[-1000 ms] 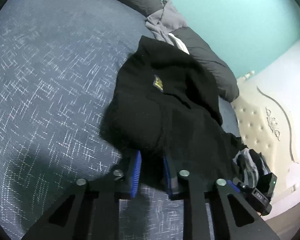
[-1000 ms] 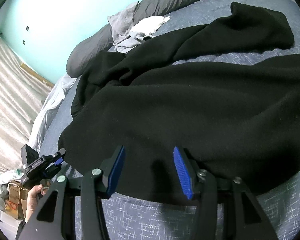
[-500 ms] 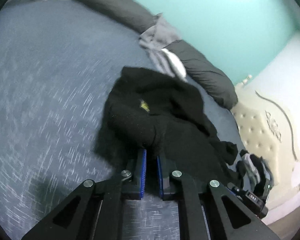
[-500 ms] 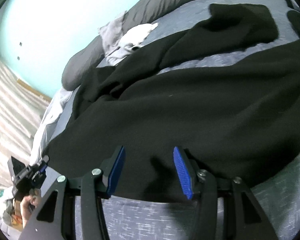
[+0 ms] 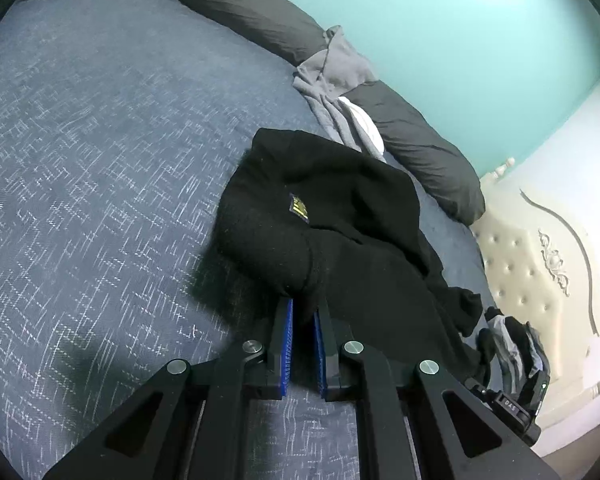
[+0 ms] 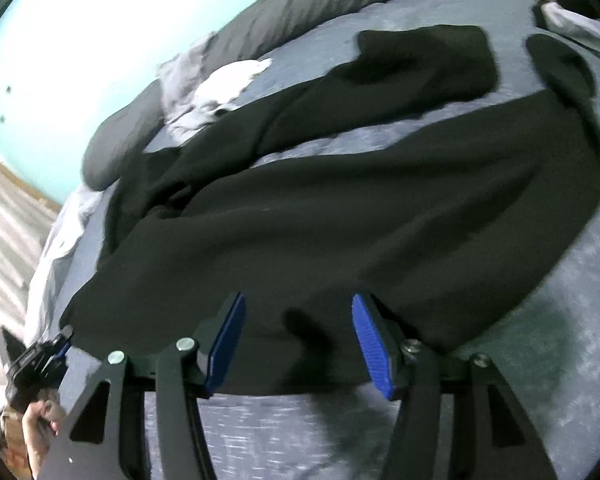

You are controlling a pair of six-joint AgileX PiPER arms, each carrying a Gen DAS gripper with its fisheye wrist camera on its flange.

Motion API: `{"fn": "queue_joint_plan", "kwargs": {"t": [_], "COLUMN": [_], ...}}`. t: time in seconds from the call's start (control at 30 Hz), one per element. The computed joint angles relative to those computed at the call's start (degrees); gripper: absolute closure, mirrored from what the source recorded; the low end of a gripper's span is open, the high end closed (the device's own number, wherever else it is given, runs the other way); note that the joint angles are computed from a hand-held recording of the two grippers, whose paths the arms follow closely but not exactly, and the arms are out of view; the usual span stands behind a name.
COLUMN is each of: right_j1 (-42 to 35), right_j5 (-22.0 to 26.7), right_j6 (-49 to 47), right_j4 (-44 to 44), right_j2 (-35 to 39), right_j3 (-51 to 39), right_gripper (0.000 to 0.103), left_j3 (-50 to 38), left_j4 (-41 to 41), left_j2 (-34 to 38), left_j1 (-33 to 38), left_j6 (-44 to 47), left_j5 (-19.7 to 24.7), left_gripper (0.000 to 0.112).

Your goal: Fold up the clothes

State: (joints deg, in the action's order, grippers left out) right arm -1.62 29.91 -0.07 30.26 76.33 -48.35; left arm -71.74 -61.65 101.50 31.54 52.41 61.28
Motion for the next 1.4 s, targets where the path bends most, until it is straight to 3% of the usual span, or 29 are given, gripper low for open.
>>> {"fn": "queue_joint_plan", "kwargs": {"t": [0.13, 0.37, 0.53, 0.8, 0.87, 0.9, 0.97, 1.07, 1.17, 1.4], "right_j1": [-0.4, -2.6, -2.3, -4.7, -5.1, -5.6, -6.2, -6.4, -6.1, -1.8], "right_j5": [1.1, 2.4, 2.7, 2.1, 1.6, 1.3, 0.6, -0.6, -1.6, -2.3], "right_j6": [14.1, 15.2, 24.7, 16.6, 14.1, 12.2, 8.7, 5.5, 4.4, 10.6], "right_j4": [-12.3, -10.8, -19.2, -9.7, -7.2, -5.4, -2.5, 0.5, 1.9, -6.5], "right_j2": [-1.8, -2.3, -4.3, -3.7, -3.3, -3.1, -2.9, -2.9, -4.2, -10.0], "right_j3": [1.4, 2.8, 3.2, 5.1, 5.2, 5.4, 5.7, 6.1, 6.5, 5.1], "right_gripper": [0.046, 0.046, 0.046, 0.047, 0.067, 0.07, 0.085, 0.095, 0.099, 0.099], "left_j3": [1.0, 2.1, 1.8, 2.3, 2.3, 2.3, 2.2, 2.1, 1.7, 1.2], "left_j4": [-0.3, -0.6, -0.7, -0.6, -0.7, -0.7, -0.7, -0.5, -0.3, 0.1], "left_j2": [-1.4, -3.0, -2.7, -2.7, -2.6, -2.5, -2.4, -2.2, -2.0, -2.5], "left_j1": [0.4, 0.7, 1.0, 1.0, 1.1, 1.1, 1.1, 1.0, 1.2, 2.4], "left_j6": [0.2, 0.9, 0.7, 0.8, 0.8, 0.9, 1.0, 0.9, 0.5, 0.6], "left_j5": [0.2, 0.1, 0.4, 0.2, 0.2, 0.2, 0.2, 0.0, 0.0, 0.6], "left_gripper": [0.102, 0.102, 0.102, 0.102, 0.102, 0.102, 0.102, 0.102, 0.102, 0.103]}}
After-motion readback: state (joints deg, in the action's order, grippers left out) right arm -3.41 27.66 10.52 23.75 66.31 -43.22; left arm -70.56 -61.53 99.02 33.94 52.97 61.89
